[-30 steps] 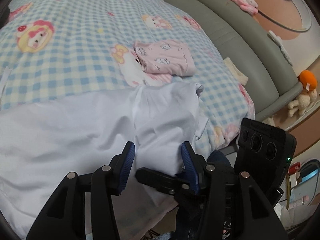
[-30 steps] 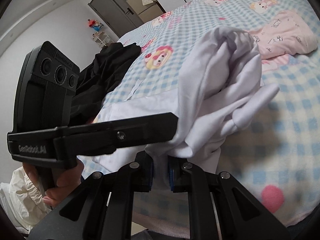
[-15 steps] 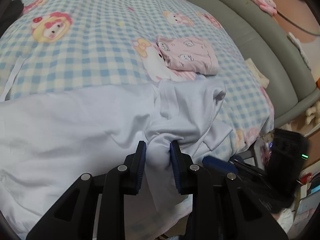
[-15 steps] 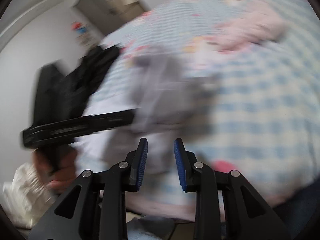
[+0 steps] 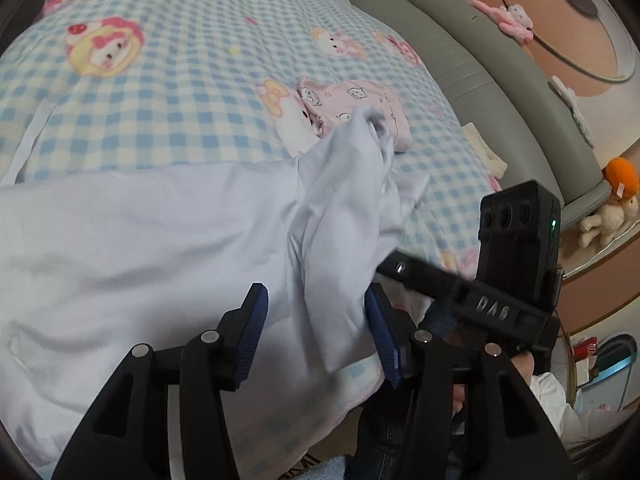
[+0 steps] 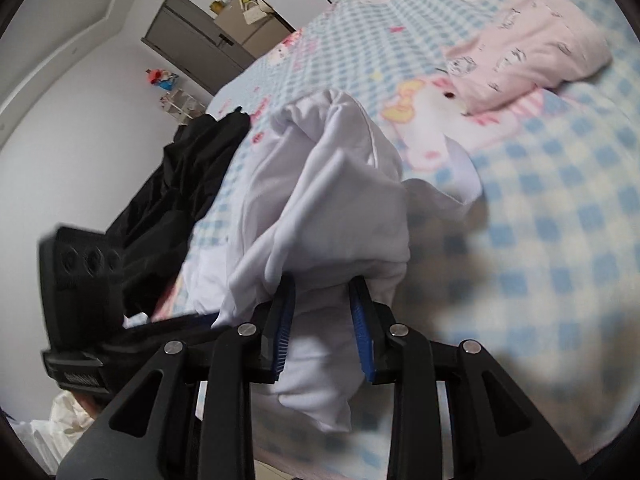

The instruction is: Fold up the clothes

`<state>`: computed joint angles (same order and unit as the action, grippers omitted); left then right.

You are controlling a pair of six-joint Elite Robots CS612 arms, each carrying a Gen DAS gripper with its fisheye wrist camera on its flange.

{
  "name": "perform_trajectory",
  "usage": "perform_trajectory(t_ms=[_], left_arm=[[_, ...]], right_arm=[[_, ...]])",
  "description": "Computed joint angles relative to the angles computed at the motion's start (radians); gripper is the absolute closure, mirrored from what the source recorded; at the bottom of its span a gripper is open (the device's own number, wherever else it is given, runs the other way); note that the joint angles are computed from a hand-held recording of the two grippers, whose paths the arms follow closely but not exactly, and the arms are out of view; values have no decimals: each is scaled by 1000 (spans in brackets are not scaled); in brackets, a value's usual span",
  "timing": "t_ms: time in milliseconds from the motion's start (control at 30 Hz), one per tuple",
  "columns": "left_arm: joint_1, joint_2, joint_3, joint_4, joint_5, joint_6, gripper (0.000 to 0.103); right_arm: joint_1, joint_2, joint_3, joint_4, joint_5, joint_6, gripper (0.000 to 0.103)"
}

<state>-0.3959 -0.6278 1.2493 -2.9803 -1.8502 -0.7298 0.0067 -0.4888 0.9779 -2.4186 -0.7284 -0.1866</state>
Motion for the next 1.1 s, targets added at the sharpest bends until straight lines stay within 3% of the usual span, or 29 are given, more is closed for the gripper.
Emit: perform_trajectory(t_ms=[233,300,367,467,600,700,767,833,967,1000,1033,1100], left_arm=[[-8,4,-28,94,63,44,53],[-9,7,-35,109,78,32,87],[-10,10,-42,124,92,19,93],[-5,-13,3,38,115,-44,95],[6,-77,115,-69,186,-138,96],[17,-133,227,-134,245,-215,97],[28,-150,290,-196,241,-262,97],[42,-145,313,-217,191,-316,97],[40,-126,297,-201,176,-278,92],[39,-116,280,-201,166,-258,84],[39,-109,261,-185,161,-238,69],[38,-95,221,-146,160,-196,57]], right_arm=[[16,3,-20,54,-11,-30,74],[18,3,-21,59,-25,-24,74],[21,-4,-18,66,-32,-34,74],[17,-26,13,25,-28,-24,74],[12,-50,50,-47,-22,10,64],[20,-56,52,-22,-31,-28,63],[29,-58,56,-6,-41,-54,63],[38,-55,50,33,-51,-81,63],[51,-53,50,42,-133,-76,63],[49,-55,57,27,-132,-62,63],[47,-57,64,11,-131,-48,63],[44,-60,76,-24,-140,-17,62]])
